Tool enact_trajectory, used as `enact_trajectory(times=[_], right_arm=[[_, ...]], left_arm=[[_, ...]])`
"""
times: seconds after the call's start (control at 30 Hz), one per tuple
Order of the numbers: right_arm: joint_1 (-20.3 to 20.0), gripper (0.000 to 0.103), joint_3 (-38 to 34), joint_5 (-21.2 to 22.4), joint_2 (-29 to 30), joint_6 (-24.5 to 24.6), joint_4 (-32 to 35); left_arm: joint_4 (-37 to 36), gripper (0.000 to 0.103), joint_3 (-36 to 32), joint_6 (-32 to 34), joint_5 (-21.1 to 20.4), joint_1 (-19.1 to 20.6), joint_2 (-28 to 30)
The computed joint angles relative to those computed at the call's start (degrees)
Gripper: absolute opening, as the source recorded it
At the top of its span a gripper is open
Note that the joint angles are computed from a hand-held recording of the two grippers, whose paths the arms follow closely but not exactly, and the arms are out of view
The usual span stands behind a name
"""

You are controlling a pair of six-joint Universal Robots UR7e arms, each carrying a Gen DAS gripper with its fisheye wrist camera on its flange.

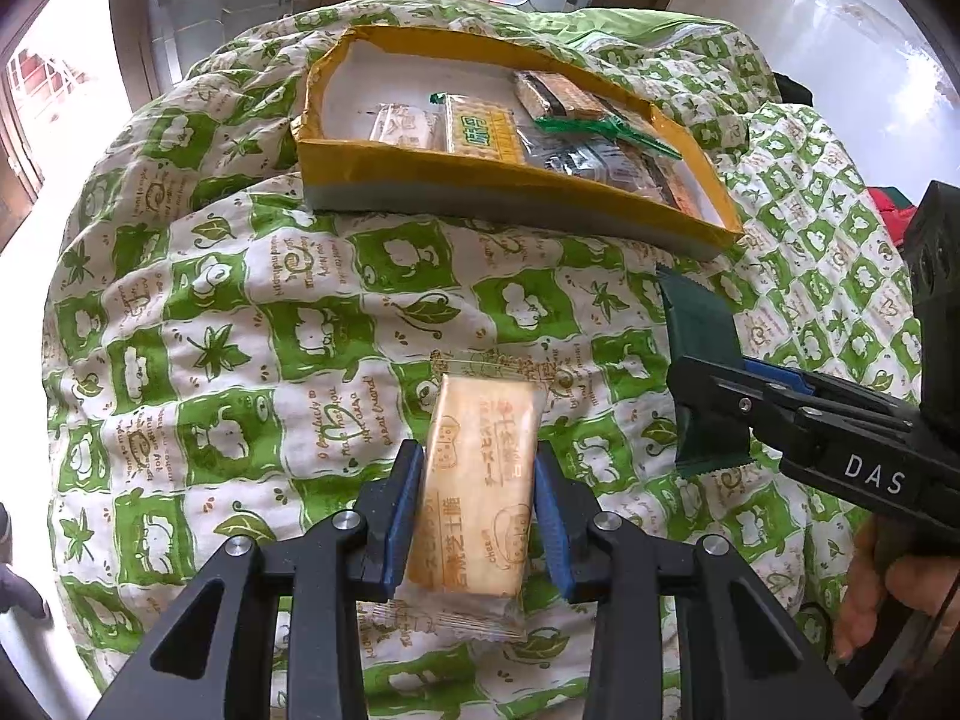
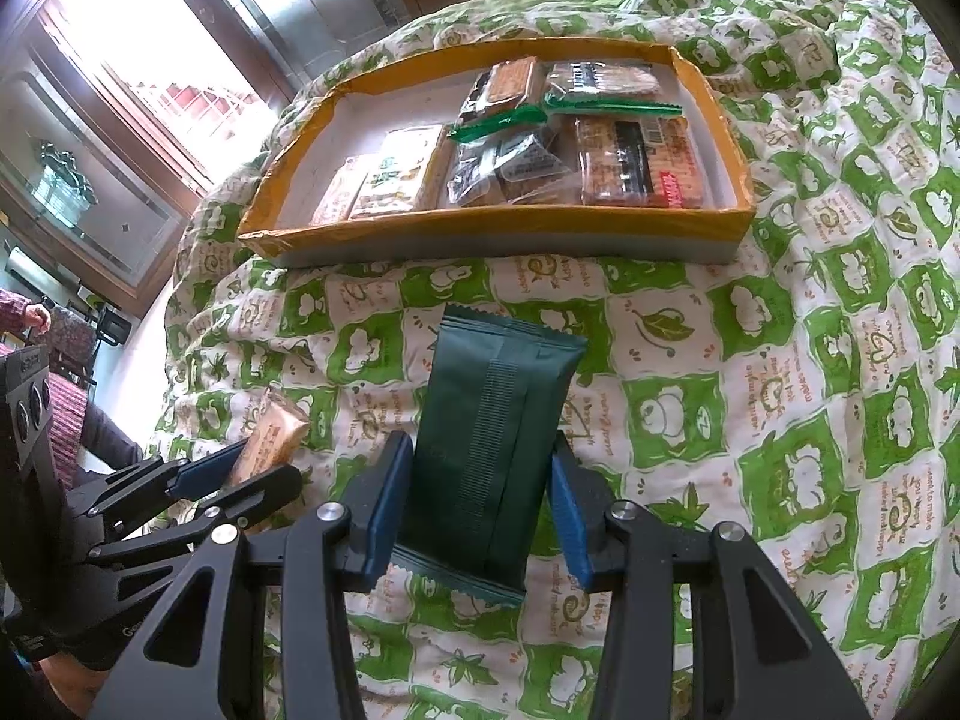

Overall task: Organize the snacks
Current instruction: 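Lift the green bar with right gripper while left lifts the biscuit pack toward the box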

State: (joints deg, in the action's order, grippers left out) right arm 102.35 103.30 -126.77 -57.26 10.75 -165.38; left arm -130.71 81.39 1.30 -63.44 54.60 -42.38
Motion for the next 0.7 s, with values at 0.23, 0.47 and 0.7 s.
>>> enact_trajectory(times=[0.23, 0.47, 0.7], right_arm=[[0.2, 0.044, 0.1, -0.1, -0.6, 0.1, -0.2], [0.2, 0.044, 0.1, 0.0, -0.6, 0.3, 0.1], [0.5, 0.044, -0.8, 0.3, -0.3, 0.3, 0.9]], left_arm=[[0.4, 0.038, -1.0, 0.6, -0.2, -0.1, 0.2], [0.8, 0.038, -1.6, 0.9, -0.4, -0.1, 0.2], [1.8, 0.038, -3.1, 1.5, -0.4, -0.2, 0.9]])
